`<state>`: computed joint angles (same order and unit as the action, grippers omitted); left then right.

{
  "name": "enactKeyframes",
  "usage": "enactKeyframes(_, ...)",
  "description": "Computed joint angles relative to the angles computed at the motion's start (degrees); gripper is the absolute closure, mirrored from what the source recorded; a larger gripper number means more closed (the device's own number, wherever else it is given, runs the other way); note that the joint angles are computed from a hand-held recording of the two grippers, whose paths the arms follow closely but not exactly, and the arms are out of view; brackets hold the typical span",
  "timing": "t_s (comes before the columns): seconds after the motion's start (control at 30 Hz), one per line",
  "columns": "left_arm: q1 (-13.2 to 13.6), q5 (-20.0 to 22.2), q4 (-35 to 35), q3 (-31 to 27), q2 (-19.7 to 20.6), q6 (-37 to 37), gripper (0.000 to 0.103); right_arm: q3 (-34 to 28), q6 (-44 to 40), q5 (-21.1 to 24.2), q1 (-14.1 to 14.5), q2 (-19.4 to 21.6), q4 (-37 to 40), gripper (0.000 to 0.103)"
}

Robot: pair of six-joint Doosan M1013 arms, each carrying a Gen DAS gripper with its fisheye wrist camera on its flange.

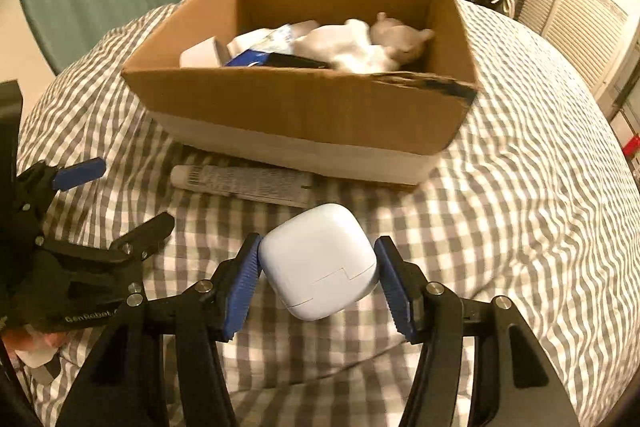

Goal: Organize objects
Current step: 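Grasp the white square case with right tool while left tool grasps the white tube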

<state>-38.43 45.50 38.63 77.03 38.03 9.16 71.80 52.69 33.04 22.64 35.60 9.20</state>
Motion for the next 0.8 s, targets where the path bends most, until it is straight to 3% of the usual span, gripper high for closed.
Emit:
enactKeyframes(0.27, 0.65, -3.2, -0.18, -4.55, 3.69, 5.86, 0.002, -1.28, -3.86, 2.73, -2.15, 0.0, 7.74, 0.046)
enactKeyframes(0.33, 0.61, -2.46, 0.43, -5.42, 4.41, 5.51, 0.002, -3.44, -0.98, 3.6, -1.31, 0.97, 6.39, 0.046)
enactKeyframes(0.43, 1.09, -5.23, -1.54, -5.05, 4.58, 6.76, 0.003, -4.83, 1.39, 4.49, -1.86, 1.58, 5.88, 0.046)
enactKeyframes(0.47, 1.24, -6.47, -2.72, -4.78, 4.48, 7.66, 0.006, -5.11, 2.01, 4.71, -1.95, 1.76, 5.72, 0.046)
enactKeyframes(0.63, 0.45, -9.49, -4.61, -4.05, 3.63, 12.58, 0.048, -4.47, 2.29, 5.07, -2.37, 1.34, 5.89, 0.046)
enactKeyframes(0.73, -0.23, -13.02, -6.18, -2.67, 2.35, 15.94, 0.052, -3.4, 1.62, 4.31, -2.37, 0.49, 6.25, 0.046)
enactKeyframes(0.8, -0.85, -13.21, -6.22, -2.55, 1.99, 18.16, 0.052, -2.74, 1.12, 3.77, -2.82, -0.04, 6.81, 0.046)
